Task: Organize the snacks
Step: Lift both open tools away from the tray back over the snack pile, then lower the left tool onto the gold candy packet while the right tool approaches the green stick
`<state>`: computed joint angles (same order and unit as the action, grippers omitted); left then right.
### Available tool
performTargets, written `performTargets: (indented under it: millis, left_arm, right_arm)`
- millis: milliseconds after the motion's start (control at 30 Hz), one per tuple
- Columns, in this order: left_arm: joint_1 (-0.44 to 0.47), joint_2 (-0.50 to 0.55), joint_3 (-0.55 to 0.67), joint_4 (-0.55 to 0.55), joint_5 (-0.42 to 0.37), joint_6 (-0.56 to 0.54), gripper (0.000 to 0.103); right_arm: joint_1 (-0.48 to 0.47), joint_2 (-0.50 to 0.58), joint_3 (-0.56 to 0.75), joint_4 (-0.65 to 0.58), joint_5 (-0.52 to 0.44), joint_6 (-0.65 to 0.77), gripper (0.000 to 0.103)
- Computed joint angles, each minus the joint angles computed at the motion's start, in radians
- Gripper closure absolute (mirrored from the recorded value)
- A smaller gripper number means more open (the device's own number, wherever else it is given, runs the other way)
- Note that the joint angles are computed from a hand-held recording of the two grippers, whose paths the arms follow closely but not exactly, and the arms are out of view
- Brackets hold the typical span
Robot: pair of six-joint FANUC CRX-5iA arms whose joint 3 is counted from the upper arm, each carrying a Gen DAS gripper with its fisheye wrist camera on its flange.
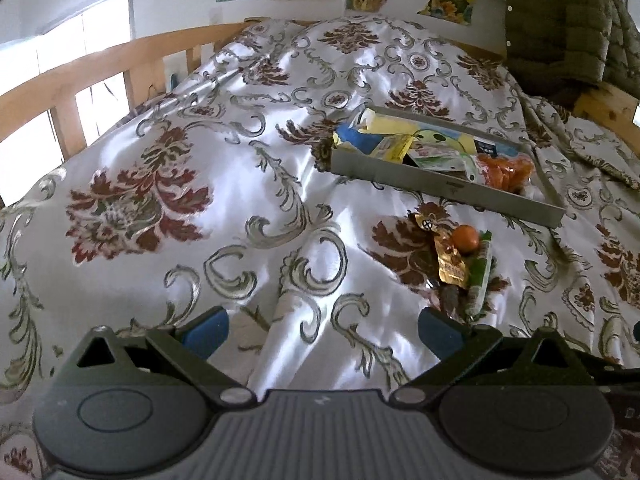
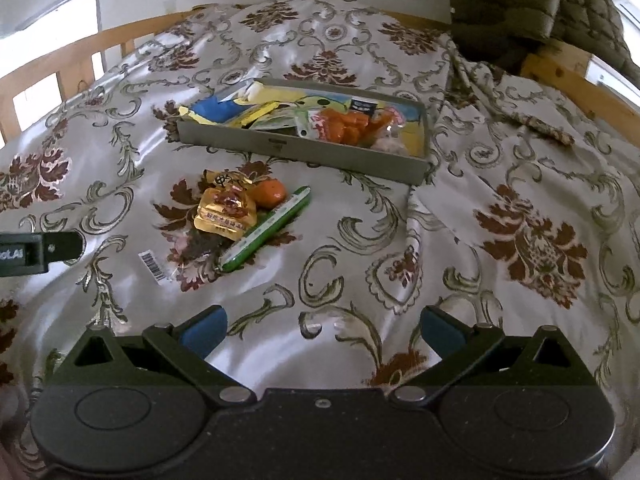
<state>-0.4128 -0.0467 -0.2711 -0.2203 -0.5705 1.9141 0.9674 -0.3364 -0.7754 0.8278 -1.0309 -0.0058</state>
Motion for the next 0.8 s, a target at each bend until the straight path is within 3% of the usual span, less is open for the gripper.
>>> performTargets:
  millis: [200,400,567,800]
  left_arm:
    - [-0.023,0.041,0.043,-0.067,-0.004,0.022,0.000]
    - [-0.011,0.056,0.043,-0.044,0.032,-0.008,0.000]
    - [-0.014,0.083,0.076,-0.081,0.025,0.050,0.000]
    - [0.005,0.118,0.098,-0.055,0.059,0.043,0.000]
  right_arm:
    - [-0.077,0.024,-0.005,0.044,0.099,0.055,0.001]
    - [-0.152,0.055,-0.014,0.109,0.196,0.076,0.001]
    - [-0.202,0.088,-0.028,0.187,0.255,0.093,0.001]
    - [-0.253,0.141,-0.034,0.271,0.316,0.117,0.001]
